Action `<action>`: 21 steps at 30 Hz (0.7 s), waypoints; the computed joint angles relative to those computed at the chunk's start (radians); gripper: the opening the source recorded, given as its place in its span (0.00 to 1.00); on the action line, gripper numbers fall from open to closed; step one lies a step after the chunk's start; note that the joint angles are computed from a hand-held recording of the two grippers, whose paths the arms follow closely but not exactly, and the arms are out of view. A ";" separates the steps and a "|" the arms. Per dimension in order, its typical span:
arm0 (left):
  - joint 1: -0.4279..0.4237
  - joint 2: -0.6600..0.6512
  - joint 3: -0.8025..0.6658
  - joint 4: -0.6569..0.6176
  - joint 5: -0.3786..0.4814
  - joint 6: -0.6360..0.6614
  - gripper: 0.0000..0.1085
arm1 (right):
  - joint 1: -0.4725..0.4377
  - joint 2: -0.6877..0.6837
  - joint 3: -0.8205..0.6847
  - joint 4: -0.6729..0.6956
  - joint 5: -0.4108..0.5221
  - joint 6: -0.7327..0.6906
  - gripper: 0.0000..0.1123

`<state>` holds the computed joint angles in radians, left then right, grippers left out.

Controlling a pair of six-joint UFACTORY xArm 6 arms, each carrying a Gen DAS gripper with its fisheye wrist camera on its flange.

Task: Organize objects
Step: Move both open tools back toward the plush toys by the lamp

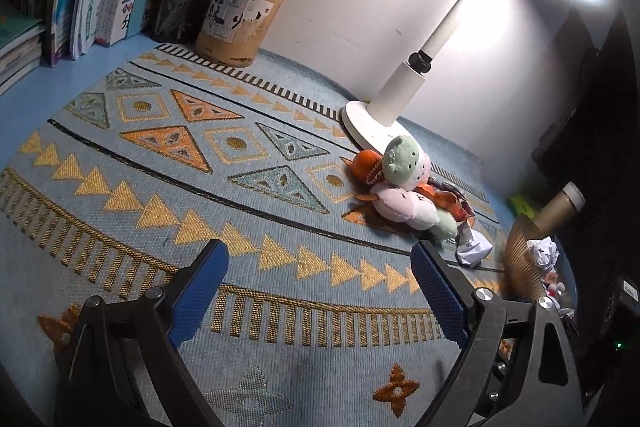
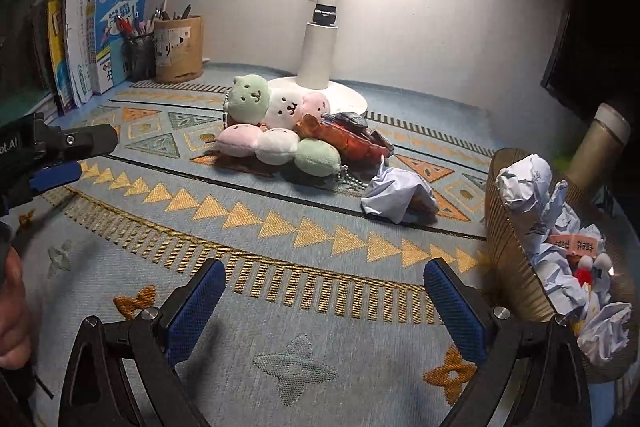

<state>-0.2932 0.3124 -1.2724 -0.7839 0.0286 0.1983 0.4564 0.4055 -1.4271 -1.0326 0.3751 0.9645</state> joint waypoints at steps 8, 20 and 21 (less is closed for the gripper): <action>0.013 0.001 0.022 0.396 -0.009 -0.287 0.85 | -0.010 0.005 -0.004 0.099 -0.005 -0.066 0.89; 0.028 0.040 -0.105 0.337 0.176 -0.156 0.84 | -0.015 0.034 -0.040 0.338 -0.022 -0.290 0.89; 0.036 0.057 -0.163 0.417 0.225 -0.177 0.84 | -0.017 0.049 -0.067 0.401 -0.023 -0.347 0.89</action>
<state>-0.2572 0.3696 -1.4353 -0.3666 0.2534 0.0214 0.4390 0.4544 -1.4938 -0.6311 0.3517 0.6179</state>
